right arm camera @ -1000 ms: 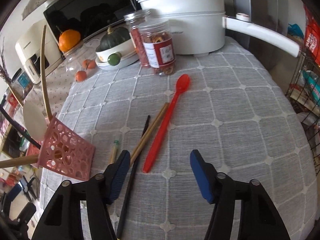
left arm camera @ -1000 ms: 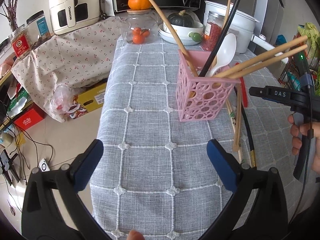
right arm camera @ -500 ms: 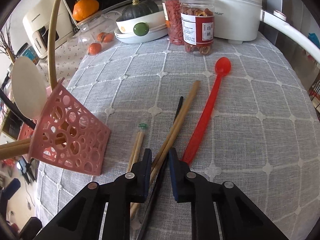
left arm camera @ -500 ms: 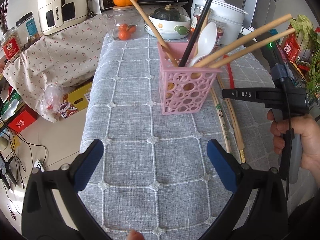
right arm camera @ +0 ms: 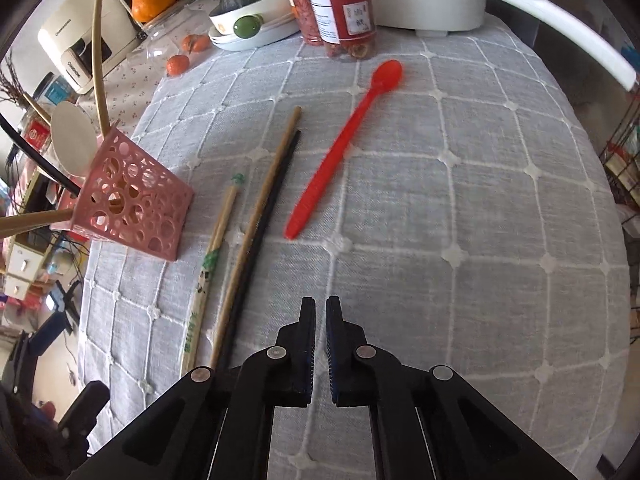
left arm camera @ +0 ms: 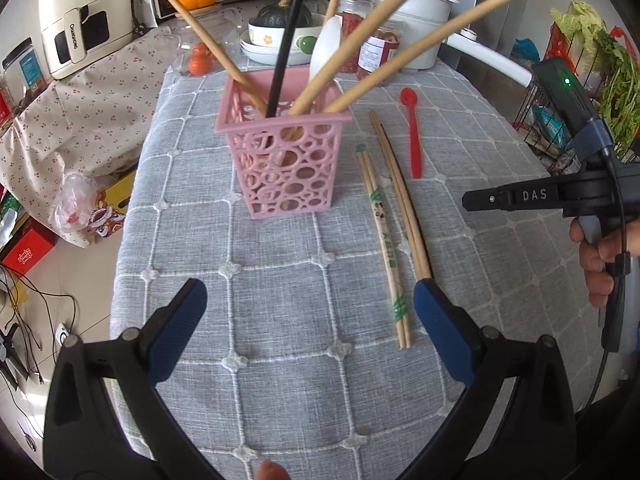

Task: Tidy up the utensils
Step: 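Grasp the second black gold-tipped chopstick with the right tool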

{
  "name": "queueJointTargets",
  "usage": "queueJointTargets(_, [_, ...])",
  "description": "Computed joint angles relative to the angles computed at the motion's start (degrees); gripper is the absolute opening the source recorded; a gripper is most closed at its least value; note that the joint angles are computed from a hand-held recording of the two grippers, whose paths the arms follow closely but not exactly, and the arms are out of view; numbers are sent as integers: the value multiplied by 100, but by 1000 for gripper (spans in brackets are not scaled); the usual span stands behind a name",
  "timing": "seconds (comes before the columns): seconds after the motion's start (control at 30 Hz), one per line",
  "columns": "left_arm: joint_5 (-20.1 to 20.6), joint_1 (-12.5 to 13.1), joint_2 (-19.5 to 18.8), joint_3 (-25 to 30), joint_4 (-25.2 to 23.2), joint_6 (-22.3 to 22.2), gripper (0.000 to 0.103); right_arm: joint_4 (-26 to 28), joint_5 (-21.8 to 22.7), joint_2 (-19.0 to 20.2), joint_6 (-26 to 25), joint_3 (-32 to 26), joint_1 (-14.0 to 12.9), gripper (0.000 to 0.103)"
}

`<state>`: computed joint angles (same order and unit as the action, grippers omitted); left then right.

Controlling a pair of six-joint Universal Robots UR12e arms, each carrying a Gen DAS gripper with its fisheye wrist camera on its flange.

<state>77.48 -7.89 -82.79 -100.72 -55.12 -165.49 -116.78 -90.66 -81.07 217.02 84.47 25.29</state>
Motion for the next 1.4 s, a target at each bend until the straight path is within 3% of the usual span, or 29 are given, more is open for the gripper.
queueJointTargets(0.1, [22,-47,-19,56,-108,-41,103,-268,39,-105,8,130,-30,12])
queueJointTargets(0.17, [99,-69,-26,70,-128,-29,103,-550,213,-102,77,165,-42,29])
queueJointTargets(0.2, [111,-63,-34,76,-162,-13,103,-648,248,-57,87,130,-26,43])
queueJointTargets(0.23, [117,-57,-33,85,-219,5,103,-690,247,23,42,48,1,45])
queueJointTargets(0.37, [115,-26,-37,112,-401,101,103,-492,276,313,-220,-265,101,40])
queueJointTargets(0.43, [116,-18,-48,129,-471,156,103,-343,132,416,-187,-378,140,27])
queueJointTargets(0.73, [70,54,-36,138,-576,424,103,-361,-9,544,181,-462,105,14])
queueJointTargets(1.07, [53,123,-89,174,-719,412,102,-14,-420,733,31,-763,249,14])
queueJointTargets(1.23, [15,80,-166,245,-873,340,102,318,-189,644,-29,-723,165,9])
queueJointTargets(1.4, [-299,-7,-211,299,-885,291,89,597,-172,415,-82,-543,119,6])
